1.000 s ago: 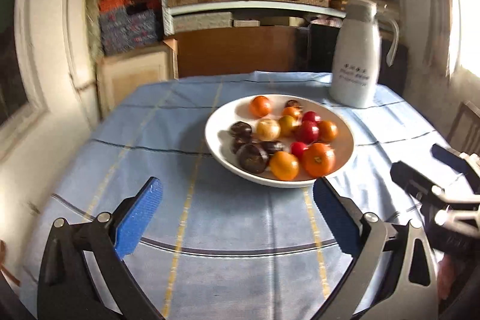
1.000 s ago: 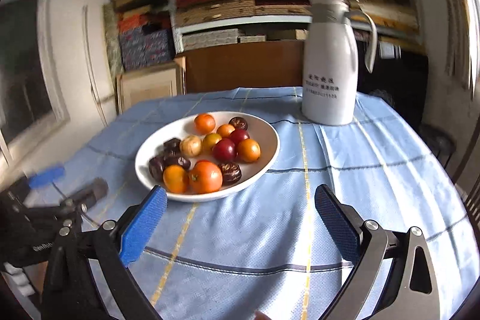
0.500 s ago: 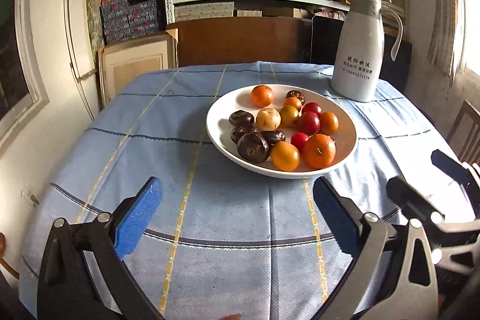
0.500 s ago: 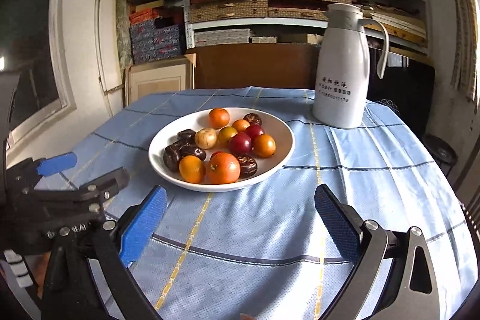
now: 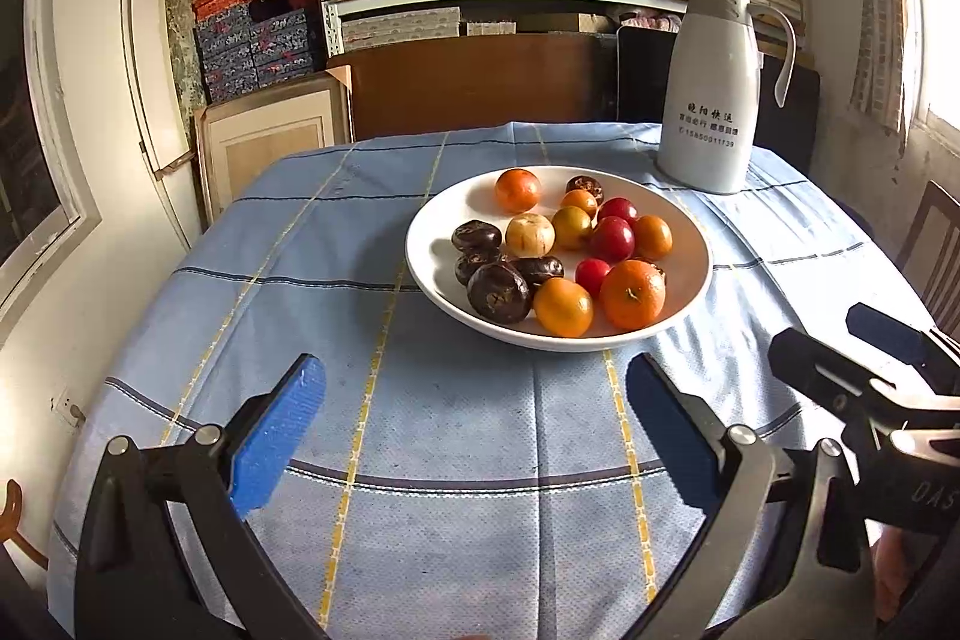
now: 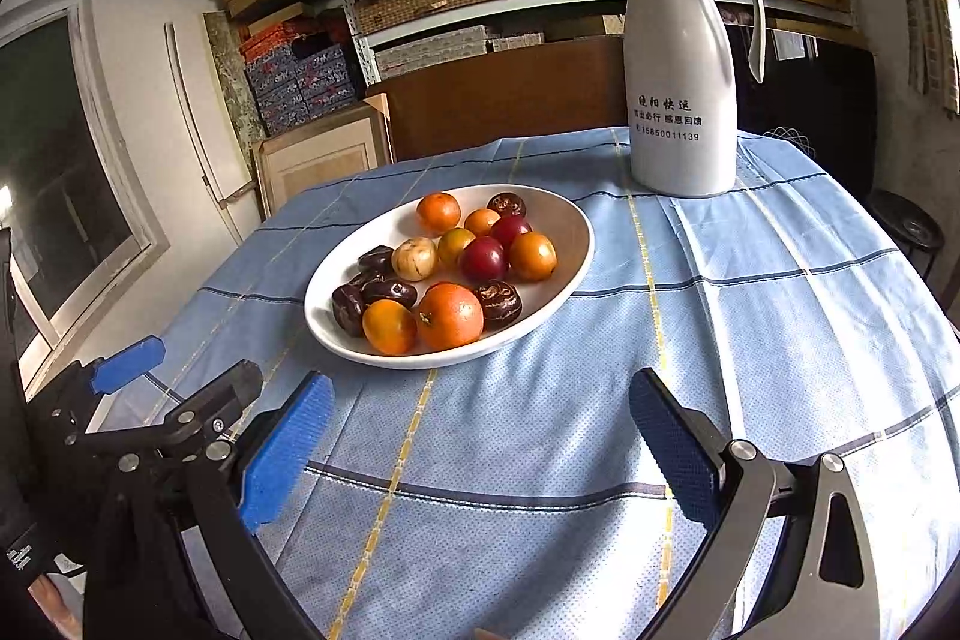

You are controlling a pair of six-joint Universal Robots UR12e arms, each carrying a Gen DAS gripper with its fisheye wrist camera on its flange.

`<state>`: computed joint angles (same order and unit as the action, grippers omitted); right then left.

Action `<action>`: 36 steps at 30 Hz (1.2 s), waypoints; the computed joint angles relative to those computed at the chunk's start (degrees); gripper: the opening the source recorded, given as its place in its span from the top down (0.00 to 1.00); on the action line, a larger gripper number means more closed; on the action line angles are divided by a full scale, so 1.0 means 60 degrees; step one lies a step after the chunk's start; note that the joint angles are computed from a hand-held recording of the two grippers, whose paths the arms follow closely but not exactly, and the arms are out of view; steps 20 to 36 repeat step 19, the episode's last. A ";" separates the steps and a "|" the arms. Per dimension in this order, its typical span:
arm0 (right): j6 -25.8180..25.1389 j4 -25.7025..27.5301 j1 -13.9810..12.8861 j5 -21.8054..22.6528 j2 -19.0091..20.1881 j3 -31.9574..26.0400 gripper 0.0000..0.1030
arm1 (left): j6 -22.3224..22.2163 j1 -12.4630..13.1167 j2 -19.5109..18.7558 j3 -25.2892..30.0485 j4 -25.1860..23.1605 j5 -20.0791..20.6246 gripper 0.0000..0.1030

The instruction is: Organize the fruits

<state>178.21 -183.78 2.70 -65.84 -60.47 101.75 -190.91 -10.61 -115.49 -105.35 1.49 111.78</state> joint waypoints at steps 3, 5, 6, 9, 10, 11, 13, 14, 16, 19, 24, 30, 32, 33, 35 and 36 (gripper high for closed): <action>-0.0023 -0.0015 0.0006 -0.0029 -0.0002 0.0008 0.03 | -0.0013 0.0009 -0.0001 0.0001 -0.0005 -0.0040 0.04; -0.0028 -0.0050 0.0013 -0.0061 -0.0005 0.0016 0.03 | 0.0007 0.0001 -0.0008 0.0001 0.0023 -0.0003 0.04; -0.0032 -0.0056 0.0011 -0.0065 -0.0006 0.0016 0.03 | 0.0044 -0.0011 -0.0025 -0.0005 0.0113 0.0054 0.04; -0.0045 -0.0068 0.0011 -0.0072 -0.0009 0.0023 0.03 | 0.0148 -0.0068 -0.0078 -0.0014 0.0362 0.0294 0.04; -0.0034 -0.0075 0.0008 -0.0062 -0.0007 0.0023 0.03 | 0.0182 -0.0078 -0.0087 -0.0019 0.0433 0.0321 0.04; -0.0024 -0.0096 0.0005 -0.0058 -0.0008 0.0025 0.03 | 0.0198 -0.0063 -0.0084 -0.0025 0.0475 0.0254 0.04; 0.0012 -0.0156 -0.0011 -0.0025 -0.0013 0.0036 0.03 | 0.0122 -0.0021 -0.0053 -0.0037 0.0395 0.0072 0.04; 0.0010 -0.0168 -0.0012 -0.0033 -0.0014 0.0035 0.03 | 0.0114 -0.0013 -0.0050 -0.0036 0.0382 0.0038 0.04; -0.0009 -0.0179 -0.0010 -0.0057 -0.0016 0.0035 0.03 | 0.0138 -0.0010 -0.0054 -0.0029 0.0362 0.0036 0.04; -0.0056 -0.0181 -0.0008 -0.0080 -0.0009 0.0023 0.03 | 0.0123 0.0006 -0.0051 -0.0020 0.0316 -0.0003 0.04; -0.0056 -0.0181 -0.0008 -0.0080 -0.0009 0.0023 0.03 | 0.0123 0.0006 -0.0051 -0.0020 0.0316 -0.0003 0.04; -0.0056 -0.0181 -0.0008 -0.0080 -0.0009 0.0023 0.03 | 0.0123 0.0006 -0.0051 -0.0020 0.0316 -0.0003 0.04; -0.0056 -0.0181 -0.0008 -0.0080 -0.0009 0.0023 0.03 | 0.0123 0.0006 -0.0051 -0.0020 0.0316 -0.0003 0.04; -0.0056 -0.0181 -0.0008 -0.0080 -0.0009 0.0023 0.03 | 0.0123 0.0006 -0.0051 -0.0020 0.0316 -0.0003 0.04; -0.0056 -0.0181 -0.0008 -0.0080 -0.0009 0.0023 0.03 | 0.0123 0.0006 -0.0051 -0.0020 0.0316 -0.0003 0.04; -0.0056 -0.0181 -0.0008 -0.0080 -0.0009 0.0023 0.03 | 0.0123 0.0006 -0.0051 -0.0020 0.0316 -0.0003 0.04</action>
